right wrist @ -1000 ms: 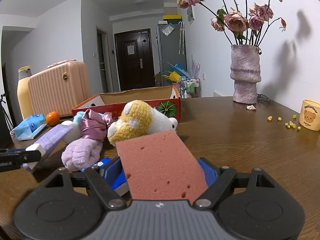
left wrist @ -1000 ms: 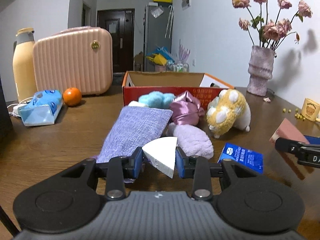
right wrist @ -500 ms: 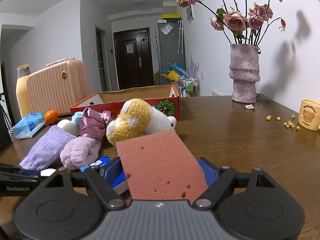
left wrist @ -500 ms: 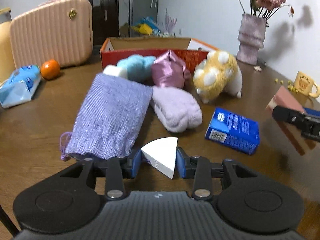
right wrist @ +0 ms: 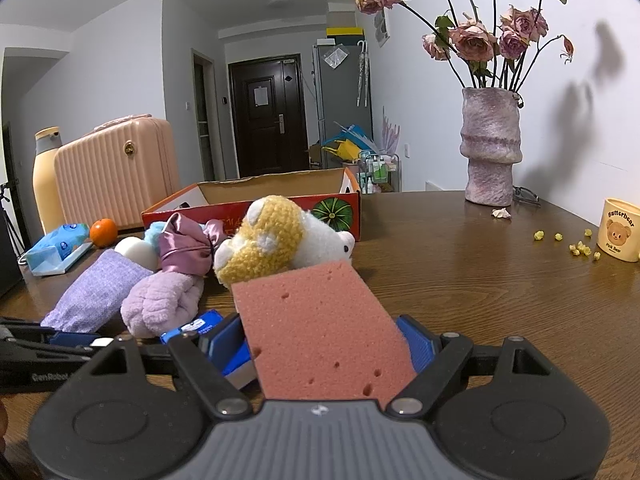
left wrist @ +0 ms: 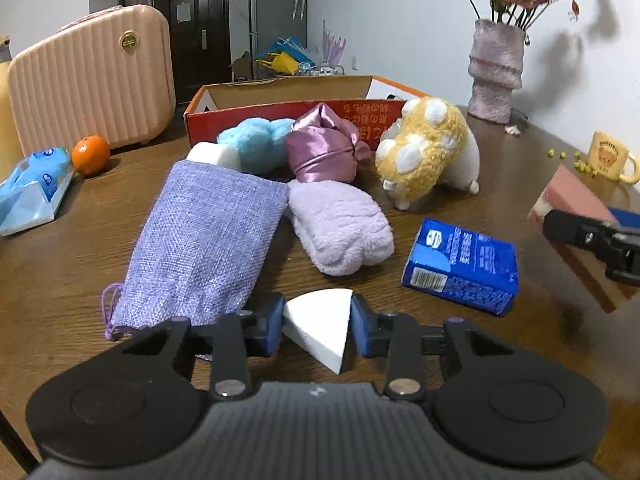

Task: Organize soft objects
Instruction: 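Carry the pink sponge and white wedge up over the red cardboard box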

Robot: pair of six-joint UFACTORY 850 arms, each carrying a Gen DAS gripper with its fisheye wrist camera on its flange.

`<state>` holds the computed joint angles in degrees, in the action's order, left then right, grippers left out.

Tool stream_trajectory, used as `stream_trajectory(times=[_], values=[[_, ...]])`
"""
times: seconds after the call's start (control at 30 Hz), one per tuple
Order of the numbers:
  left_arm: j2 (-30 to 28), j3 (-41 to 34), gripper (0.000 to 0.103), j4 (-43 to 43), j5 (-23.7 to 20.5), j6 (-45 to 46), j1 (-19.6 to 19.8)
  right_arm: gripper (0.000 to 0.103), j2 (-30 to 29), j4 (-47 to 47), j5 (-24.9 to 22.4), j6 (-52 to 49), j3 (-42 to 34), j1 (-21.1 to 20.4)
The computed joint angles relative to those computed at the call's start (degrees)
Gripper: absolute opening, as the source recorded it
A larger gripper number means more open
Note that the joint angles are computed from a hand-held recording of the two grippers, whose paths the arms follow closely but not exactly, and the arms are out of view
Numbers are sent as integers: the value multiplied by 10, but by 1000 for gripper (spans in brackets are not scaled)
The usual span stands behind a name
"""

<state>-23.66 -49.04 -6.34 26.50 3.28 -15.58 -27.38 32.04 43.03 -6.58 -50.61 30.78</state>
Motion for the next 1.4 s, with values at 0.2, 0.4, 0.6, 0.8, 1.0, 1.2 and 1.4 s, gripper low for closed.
stream_trajectory(times=[0.2,0.4,0.6,0.8,1.0,1.2,1.4], values=[[12,18,33,7,38,-7,-1,82,-1,1,4,2,0,1],[25,34,33,-14,69,4,-3,82,0,-1,7,4,2,0],[35,46,33,-51,105,28,-10,82,4,-18,21,18,7,-1],[42,46,33,-72,130,24,-17,82,2,-27,32,11,2,-1],[41,31,34,-99,142,27,-27,82,1,-35,42,3,-11,-4],[30,6,34,-121,157,25,-33,82,-10,-41,71,3,-41,-14],[10,-33,34,-141,164,15,-33,82,-38,-57,79,39,-84,-28]])
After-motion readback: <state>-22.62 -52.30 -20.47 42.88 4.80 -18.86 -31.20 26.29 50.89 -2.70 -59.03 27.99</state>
